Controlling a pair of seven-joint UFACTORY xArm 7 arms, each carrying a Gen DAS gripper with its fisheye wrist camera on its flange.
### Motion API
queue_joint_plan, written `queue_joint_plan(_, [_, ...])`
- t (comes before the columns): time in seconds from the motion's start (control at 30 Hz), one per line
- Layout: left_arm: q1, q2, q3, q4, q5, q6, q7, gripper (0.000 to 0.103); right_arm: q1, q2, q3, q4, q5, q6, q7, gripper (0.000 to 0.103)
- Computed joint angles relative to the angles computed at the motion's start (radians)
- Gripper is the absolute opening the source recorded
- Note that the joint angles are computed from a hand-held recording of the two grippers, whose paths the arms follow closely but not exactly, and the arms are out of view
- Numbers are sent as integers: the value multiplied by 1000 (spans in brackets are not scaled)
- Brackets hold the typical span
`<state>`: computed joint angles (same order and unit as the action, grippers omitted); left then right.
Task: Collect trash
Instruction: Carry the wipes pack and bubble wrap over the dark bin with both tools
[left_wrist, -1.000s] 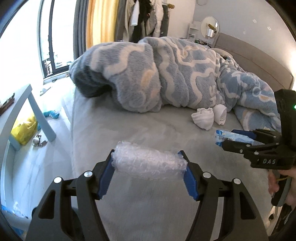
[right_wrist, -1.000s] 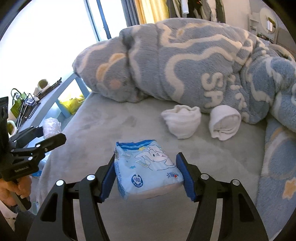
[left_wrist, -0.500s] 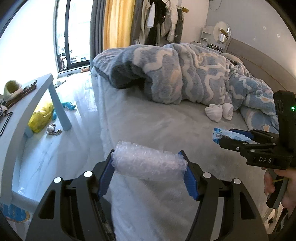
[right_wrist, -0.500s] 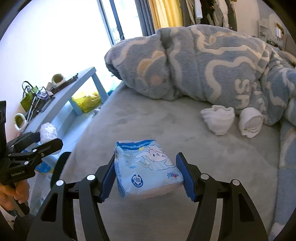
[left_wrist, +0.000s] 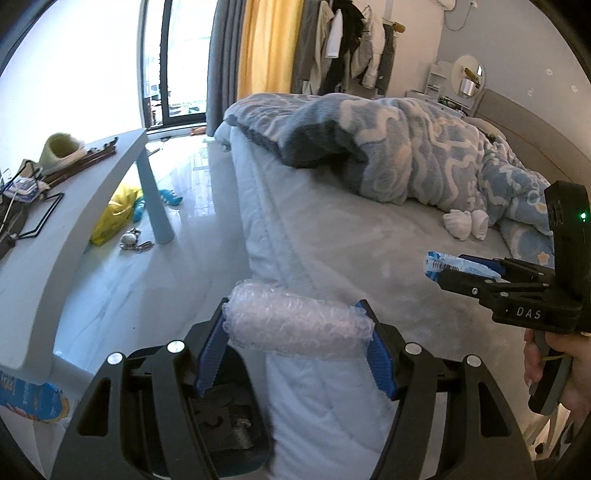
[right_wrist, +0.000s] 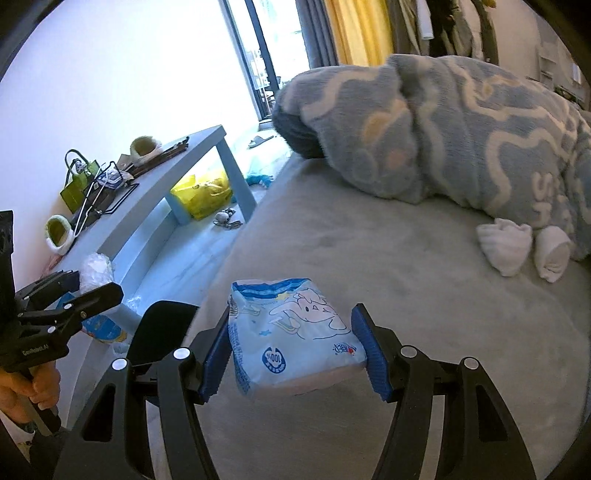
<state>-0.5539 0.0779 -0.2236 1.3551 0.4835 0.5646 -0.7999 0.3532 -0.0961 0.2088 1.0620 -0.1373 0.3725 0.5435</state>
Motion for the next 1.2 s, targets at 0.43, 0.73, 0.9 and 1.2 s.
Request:
queue_joint_plan(0.43, [102,-126,8,-188,-135,-30,81,69,102,192,13,222,-93,56,41,64])
queue_joint_plan(0.73, [169,-188,13,-312,-233,-18,182,69,216,350,-12,417,-150,127,39,64])
queue_joint_plan(0.9, [191,-205,23,-363,-297,-3,241,69,268,428,-25,515,-143,155,13,64])
queue_joint_plan(1.2, [212,-212,42,-419,-405,50,339,70,336,528,-61,634,-155,195,31,64])
